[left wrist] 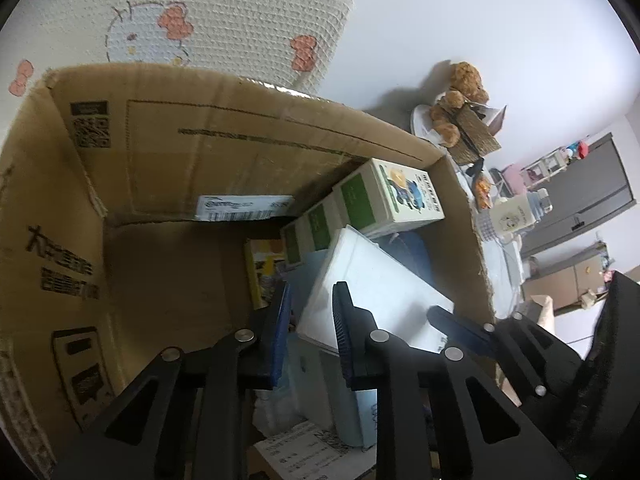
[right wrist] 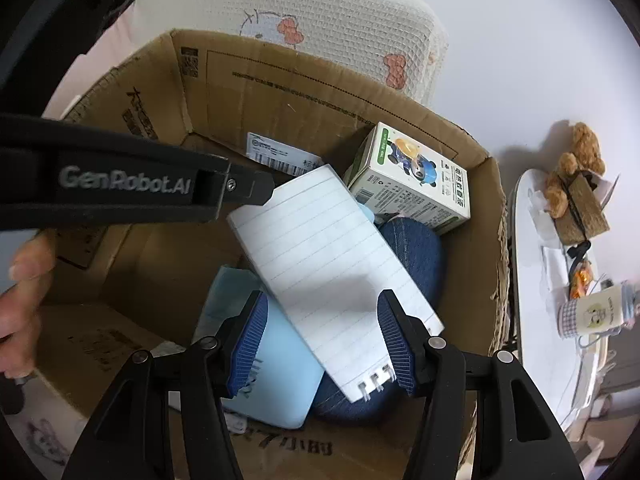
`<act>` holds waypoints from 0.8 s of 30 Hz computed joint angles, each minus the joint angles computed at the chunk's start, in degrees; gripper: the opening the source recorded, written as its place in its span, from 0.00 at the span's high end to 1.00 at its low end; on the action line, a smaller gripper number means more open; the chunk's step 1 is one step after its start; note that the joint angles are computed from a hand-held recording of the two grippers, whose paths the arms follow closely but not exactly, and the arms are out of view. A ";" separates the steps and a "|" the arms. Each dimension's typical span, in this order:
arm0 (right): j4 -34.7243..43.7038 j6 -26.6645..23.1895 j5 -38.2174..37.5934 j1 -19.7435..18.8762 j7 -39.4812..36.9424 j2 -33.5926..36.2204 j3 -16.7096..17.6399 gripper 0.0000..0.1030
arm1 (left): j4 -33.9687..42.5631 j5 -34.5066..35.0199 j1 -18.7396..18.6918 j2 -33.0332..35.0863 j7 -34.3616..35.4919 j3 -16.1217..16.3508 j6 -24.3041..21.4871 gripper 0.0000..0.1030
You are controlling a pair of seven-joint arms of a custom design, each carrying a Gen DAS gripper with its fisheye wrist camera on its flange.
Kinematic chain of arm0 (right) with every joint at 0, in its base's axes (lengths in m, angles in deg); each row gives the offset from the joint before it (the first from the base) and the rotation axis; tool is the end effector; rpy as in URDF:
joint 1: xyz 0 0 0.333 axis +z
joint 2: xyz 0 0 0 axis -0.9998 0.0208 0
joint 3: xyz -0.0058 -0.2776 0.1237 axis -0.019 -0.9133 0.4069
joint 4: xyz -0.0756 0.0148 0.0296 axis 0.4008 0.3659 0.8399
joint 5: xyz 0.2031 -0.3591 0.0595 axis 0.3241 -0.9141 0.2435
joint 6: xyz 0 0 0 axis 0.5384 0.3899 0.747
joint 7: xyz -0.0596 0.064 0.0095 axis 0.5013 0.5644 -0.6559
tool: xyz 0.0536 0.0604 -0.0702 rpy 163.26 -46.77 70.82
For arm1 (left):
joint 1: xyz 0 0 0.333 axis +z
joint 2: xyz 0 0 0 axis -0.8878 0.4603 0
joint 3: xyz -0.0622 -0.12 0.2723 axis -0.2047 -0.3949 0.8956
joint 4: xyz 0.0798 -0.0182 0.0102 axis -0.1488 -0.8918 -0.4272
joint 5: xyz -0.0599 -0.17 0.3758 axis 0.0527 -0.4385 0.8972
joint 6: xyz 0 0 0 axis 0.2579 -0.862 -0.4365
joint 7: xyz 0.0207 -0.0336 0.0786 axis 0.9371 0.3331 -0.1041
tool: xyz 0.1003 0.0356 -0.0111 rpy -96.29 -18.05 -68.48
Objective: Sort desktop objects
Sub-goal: 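Lower the notepad into the box beside the green carton, right tool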
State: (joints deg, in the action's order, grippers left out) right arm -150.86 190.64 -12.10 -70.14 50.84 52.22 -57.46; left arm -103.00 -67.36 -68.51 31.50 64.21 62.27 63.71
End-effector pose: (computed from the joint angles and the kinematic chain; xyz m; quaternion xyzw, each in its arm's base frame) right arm 0.4686 0.2440 0.4706 -0.7625 0.6075 -0.2087 0.0771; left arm 0.5877 -0.1795 0.4031 0.6323 -0.7044 0.3120 0.0811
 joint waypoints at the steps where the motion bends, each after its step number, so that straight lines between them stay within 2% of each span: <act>1: 0.14 -0.22 0.20 -0.03 -0.23 0.30 -0.12 0.47 | 0.11 -0.93 0.11 0.10 0.27 -0.04 -0.25 0.77; 5: 0.21 0.31 -0.41 0.12 -1.42 0.38 -0.10 0.46 | -0.04 -2.40 0.07 0.16 0.41 -0.12 0.82 0.77; 10: -0.14 1.58 -0.63 -0.14 -1.45 1.03 -0.28 0.40 | 1.35 -7.48 1.05 1.33 3.34 -0.39 -2.42 0.77; 13: -0.51 2.76 -0.79 -0.45 0.26 1.09 -0.35 0.39 | 0.82 -6.46 0.70 0.83 2.45 -0.34 -0.99 0.76; 15: -0.54 3.06 -1.17 -0.94 3.38 1.10 -0.21 0.37 | 0.51 -3.74 0.22 0.62 -0.42 -0.17 0.29 0.69; 17: -0.14 2.97 -0.85 -0.97 5.04 1.59 -0.20 0.36 | 0.78 -3.62 0.35 0.87 -1.01 -0.12 -0.30 0.61; 21: 0.69 1.29 -1.77 -0.90 10.57 2.12 0.45 0.35 | 1.51 -2.35 0.66 1.56 -3.44 0.04 -2.02 0.57; 24: 0.99 1.25 -0.87 -0.43 10.65 2.31 -0.10 0.35 | 1.44 -0.33 0.76 1.47 -6.02 0.22 -2.64 0.53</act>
State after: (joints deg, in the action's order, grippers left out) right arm -149.87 191.89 -12.97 -70.57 61.49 54.53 -57.56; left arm -101.56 -67.69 -67.75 32.97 58.19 62.49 61.07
